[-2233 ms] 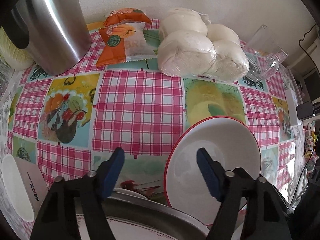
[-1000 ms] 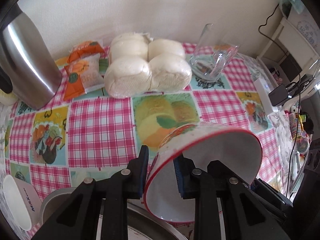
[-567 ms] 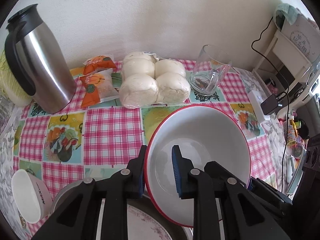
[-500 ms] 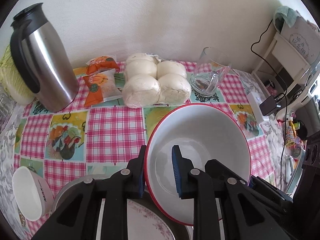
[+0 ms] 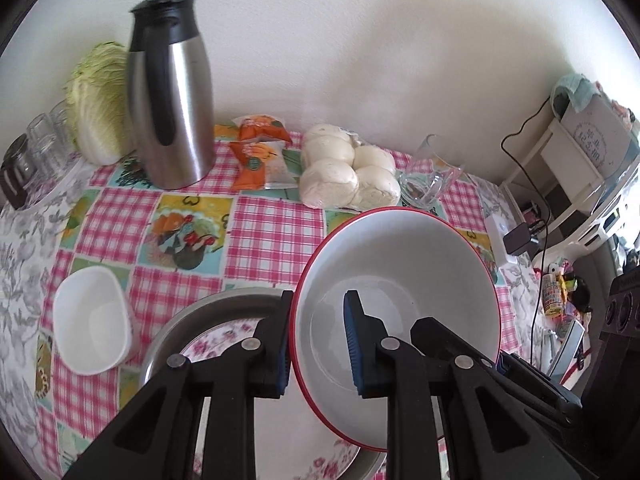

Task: Organize plates and bowls
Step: 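Lift the strawberry bowl with both grippers and carry it over the basin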

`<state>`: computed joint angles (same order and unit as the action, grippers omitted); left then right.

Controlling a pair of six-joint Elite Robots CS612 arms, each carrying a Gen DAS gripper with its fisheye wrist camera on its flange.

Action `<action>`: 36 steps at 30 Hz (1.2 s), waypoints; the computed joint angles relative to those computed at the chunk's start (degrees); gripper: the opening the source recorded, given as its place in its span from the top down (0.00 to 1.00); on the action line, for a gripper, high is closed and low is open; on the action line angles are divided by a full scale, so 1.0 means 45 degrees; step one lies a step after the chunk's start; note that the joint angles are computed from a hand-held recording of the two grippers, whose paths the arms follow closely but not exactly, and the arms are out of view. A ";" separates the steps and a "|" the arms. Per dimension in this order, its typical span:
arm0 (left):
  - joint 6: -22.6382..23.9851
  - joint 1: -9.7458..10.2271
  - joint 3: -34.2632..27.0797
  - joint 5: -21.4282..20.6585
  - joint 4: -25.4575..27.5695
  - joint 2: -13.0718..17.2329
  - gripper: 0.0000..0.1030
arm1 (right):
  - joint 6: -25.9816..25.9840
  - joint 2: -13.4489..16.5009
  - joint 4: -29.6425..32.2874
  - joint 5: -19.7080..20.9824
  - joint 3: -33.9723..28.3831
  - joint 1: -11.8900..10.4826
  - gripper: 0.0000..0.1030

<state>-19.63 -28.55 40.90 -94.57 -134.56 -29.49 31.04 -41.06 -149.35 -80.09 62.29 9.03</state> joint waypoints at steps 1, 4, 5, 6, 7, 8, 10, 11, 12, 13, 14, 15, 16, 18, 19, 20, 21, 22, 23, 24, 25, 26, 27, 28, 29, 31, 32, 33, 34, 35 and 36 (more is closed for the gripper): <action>-0.0067 0.0013 0.0354 0.0072 -0.0186 -0.0216 0.78 | -0.0102 -0.0052 0.0057 -0.0068 -0.0004 0.0082 0.69; -0.0261 0.0038 0.1369 0.0407 -0.0659 -0.0833 0.78 | -0.0425 -0.0158 0.0314 -0.0252 -0.0081 0.0339 0.69; -0.0384 0.0067 0.1703 0.0423 -0.0884 -0.1019 0.78 | -0.0457 -0.0184 0.0358 -0.0215 -0.0086 0.0396 0.69; -0.0482 0.0101 0.2022 0.0404 -0.1110 -0.1192 0.78 | -0.0484 -0.0218 0.0405 -0.0208 -0.0080 0.0456 0.69; -0.0550 0.0134 0.2308 0.0371 -0.1293 -0.1348 0.78 | -0.0528 -0.0252 0.0448 -0.0244 -0.0069 0.0525 0.69; -0.0604 0.0159 0.2561 0.0348 -0.1441 -0.1490 0.78 | -0.0576 -0.0281 0.0510 -0.0287 -0.0060 0.0592 0.69; -0.0741 0.0204 0.3027 0.0320 -0.1731 -0.1748 0.78 | -0.0681 -0.0347 0.0605 -0.0331 -0.0007 0.0703 0.69; -0.0833 0.0227 0.3274 0.0295 -0.1945 -0.1868 0.78 | -0.0732 -0.0381 0.0643 -0.0342 0.0036 0.0753 0.69; -0.0954 0.0255 0.3520 0.0246 -0.2163 -0.1982 0.78 | -0.0759 -0.0418 0.0682 -0.0357 0.0084 0.0802 0.69; -0.1078 0.0279 0.3725 0.0195 -0.2346 -0.2074 0.78 | -0.0774 -0.0453 0.0725 -0.0386 0.0129 0.0849 0.69; -0.1166 0.0298 0.3902 0.0161 -0.2502 -0.2148 0.78 | -0.0813 -0.0487 0.0763 -0.0452 0.0173 0.0900 0.69; -0.1220 0.0308 0.4068 0.0149 -0.2650 -0.2216 0.78 | -0.0872 -0.0513 0.0819 -0.0535 0.0206 0.0951 0.69; -0.1220 0.0312 0.4231 0.0157 -0.2794 -0.2282 0.78 | -0.0908 -0.0532 0.0876 -0.0617 0.0233 0.1001 0.69; -0.1236 0.0326 0.4495 0.0143 -0.3018 -0.2375 0.78 | -0.0895 -0.0548 0.0988 -0.0696 0.0274 0.1067 0.69; -0.1296 0.0343 0.4605 0.0105 -0.3120 -0.2409 0.78 | -0.0841 -0.0542 0.1035 -0.0681 0.0290 0.1086 0.69; -0.1405 0.0358 0.4700 0.0085 -0.3217 -0.2434 0.78 | -0.0807 -0.0517 0.1099 -0.0655 0.0283 0.1102 0.69; -0.1488 0.0367 0.4763 0.0089 -0.3287 -0.2452 0.77 | -0.0812 -0.0476 0.1182 -0.0629 0.0248 0.1115 0.69; -0.1558 0.0367 0.4831 0.0140 -0.3367 -0.2470 0.77 | -0.0832 -0.0426 0.1266 -0.0569 0.0199 0.1117 0.69; -0.1558 0.0366 0.4876 0.0209 -0.3430 -0.2476 0.77 | -0.0819 -0.0372 0.1341 -0.0499 0.0145 0.1119 0.69; -0.1542 0.0367 0.4923 0.0269 -0.3505 -0.2480 0.77 | -0.0811 -0.0327 0.1424 -0.0446 0.0094 0.1125 0.69; -0.1563 0.0376 0.4968 0.0293 -0.3595 -0.2479 0.77 | -0.0822 -0.0282 0.1512 -0.0422 0.0033 0.1138 0.69; -0.1628 0.0396 0.4988 0.0268 -0.3655 -0.2466 0.77 | -0.0848 -0.0234 0.1591 -0.0419 -0.0029 0.1154 0.69; -0.1733 0.0424 0.4997 0.0211 -0.3690 -0.2445 0.77 | -0.0875 -0.0186 0.1664 -0.0431 -0.0095 0.1170 0.69; -0.1821 0.0454 0.4994 0.0132 -0.3722 -0.2415 0.77 | -0.0888 -0.0142 0.1736 -0.0453 -0.0153 0.1180 0.69; -0.1878 0.0483 0.4979 0.0036 -0.3759 -0.2379 0.77 | -0.0905 -0.0100 0.1824 -0.0496 -0.0211 0.1199 0.69; -0.2058 0.0551 0.4924 -0.0195 -0.3820 -0.2281 0.77 | -0.0896 0.0000 0.2032 -0.0505 -0.0339 0.1209 0.69; -0.2118 0.0575 0.4895 -0.0280 -0.3820 -0.2242 0.77 | -0.0885 0.0051 0.2122 -0.0457 -0.0386 0.1204 0.69; -0.2176 0.0595 0.4859 -0.0342 -0.3787 -0.2198 0.77 | -0.0819 0.0093 0.2180 -0.0336 -0.0408 0.1184 0.69; -0.2216 0.0607 0.4816 -0.0384 -0.3701 -0.2154 0.77 | -0.0738 0.0134 0.2253 -0.0235 -0.0439 0.1166 0.69; -0.2246 0.0622 0.4756 -0.0442 -0.3609 -0.2099 0.76 | -0.0707 0.0175 0.2344 -0.0221 -0.0479 0.1163 0.69; -0.2317 0.0633 0.4709 -0.0500 -0.3556 -0.2041 0.76 | -0.0705 0.0224 0.2453 -0.0291 -0.0541 0.1174 0.69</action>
